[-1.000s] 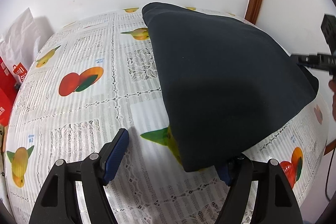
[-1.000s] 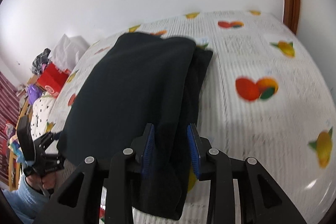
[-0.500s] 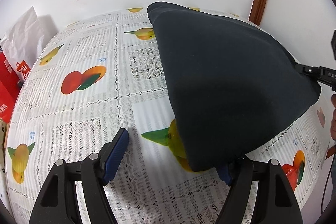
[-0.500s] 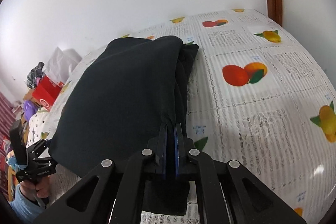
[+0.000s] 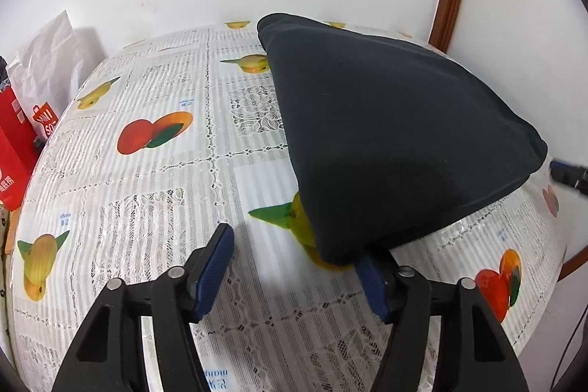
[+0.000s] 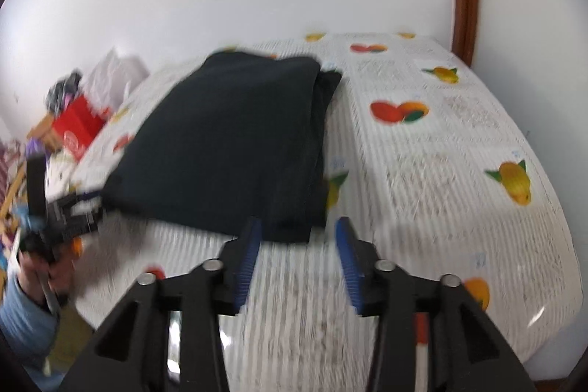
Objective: Fold small clothes
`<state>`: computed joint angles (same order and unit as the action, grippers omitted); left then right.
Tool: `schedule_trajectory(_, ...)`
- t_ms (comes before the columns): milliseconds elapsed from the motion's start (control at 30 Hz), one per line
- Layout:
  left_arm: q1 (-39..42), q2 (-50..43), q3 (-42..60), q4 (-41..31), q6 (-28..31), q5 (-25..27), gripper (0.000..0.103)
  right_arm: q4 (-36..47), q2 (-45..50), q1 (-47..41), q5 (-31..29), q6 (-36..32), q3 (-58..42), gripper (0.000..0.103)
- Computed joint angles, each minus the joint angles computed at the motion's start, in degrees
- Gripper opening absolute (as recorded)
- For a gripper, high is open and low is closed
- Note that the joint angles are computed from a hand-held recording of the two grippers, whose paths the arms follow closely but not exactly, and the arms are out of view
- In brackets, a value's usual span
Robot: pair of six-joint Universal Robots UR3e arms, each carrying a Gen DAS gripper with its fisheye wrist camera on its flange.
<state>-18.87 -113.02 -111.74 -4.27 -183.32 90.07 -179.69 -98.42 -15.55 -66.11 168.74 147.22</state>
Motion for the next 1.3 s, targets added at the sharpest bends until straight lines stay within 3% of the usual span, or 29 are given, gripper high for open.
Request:
schedule_trajectory(200,-1.42,-1.06,3.63,-2.1,-1.07,0.96,0.036,-20.0,18.81,3.8,-5.1,10.29,-0.95,0.045)
schedule_trajectory(233,-1.9,-1.5,4.73,-2.91,-0.89,1.52,0.033,-22.03,22.42,4.29,-5.36,12.74,-2.76,0.042)
schedule_trajectory(267,-2.07,-1.85,5.41,-3.25,-0.63,1.25,0.023,-22.82,24.15,4.12,-4.29,13.83,-3.72,0.039)
schedule_trajectory(300,-2.0,-2.03,5.66,-3.16,-0.54,0.64,0.017,-23.49,25.7,4.04,-3.02,14.6,-4.8,0.025)
schedule_trajectory(333,-2.35,-2.45,6.27,-3.23,-0.95,1.46,0.016,-23.4,26.06,3.85,-1.85,14.59,-5.44,0.011)
schedule_trajectory(367,-2.72,-2.93,6.89,-3.12,-1.56,2.59,0.015,-23.19,26.64,4.02,-0.54,14.39,-6.6,0.011)
schedule_trajectory(467,-2.39,-3.85,8.43,-3.51,-2.7,3.4,0.014,-21.93,29.85,8.53,-6.19,15.48,-13.46,0.011)
schedule_trajectory(700,0.21,-6.37,14.18,-8.14,-3.71,6.65,0.014,-11.9,38.03,11.17,-3.78,19.25,-31.46,0.011)
schedule_trajectory(867,2.81,-5.88,13.1,-8.39,-3.23,3.51,0.018,-8.54,36.84,10.85,-1.58,15.81,-31.6,0.012)
schedule_trajectory(967,3.25,-5.09,10.85,-6.27,-0.66,1.67,0.022,-9.93,32.2,9.81,-6.84,13.54,-25.42,0.016)
schedule_trajectory(1033,3.81,-4.7,10.38,-6.66,0.24,-0.34,0.031,-11.03,29.7,7.52,-6.0,12.06,-22.73,0.018)
schedule_trajectory(1067,3.79,-5.02,10.7,-6.54,0.13,-0.78,0.04,-9.47,27.49,5.95,-4.51,11.57,-22.47,0.018)
schedule_trajectory(1100,3.84,-5.52,11.34,-6.61,-0.08,-0.55,0.053,-8.28,26.81,5.01,-3.32,11.3,-23.06,0.027)
schedule_trajectory(1133,3.69,-6.22,12.22,-6.69,-0.64,0.48,0.058,-6.23,26.19,4.37,-2.0,11.45,-24.77,0.039)
schedule_trajectory(1167,3.83,-6.56,12.57,-6.51,-0.89,0.55,0.059,-4.18,26.56,4.39,-1.03,11.73,-27.89,0.042)
schedule_trajectory(1300,4.81,-7.44,14.01,-7.71,-1.34,-0.19,0.059,6.92,33.59,8.96,-2.36,10.99,-47.36,0.045)
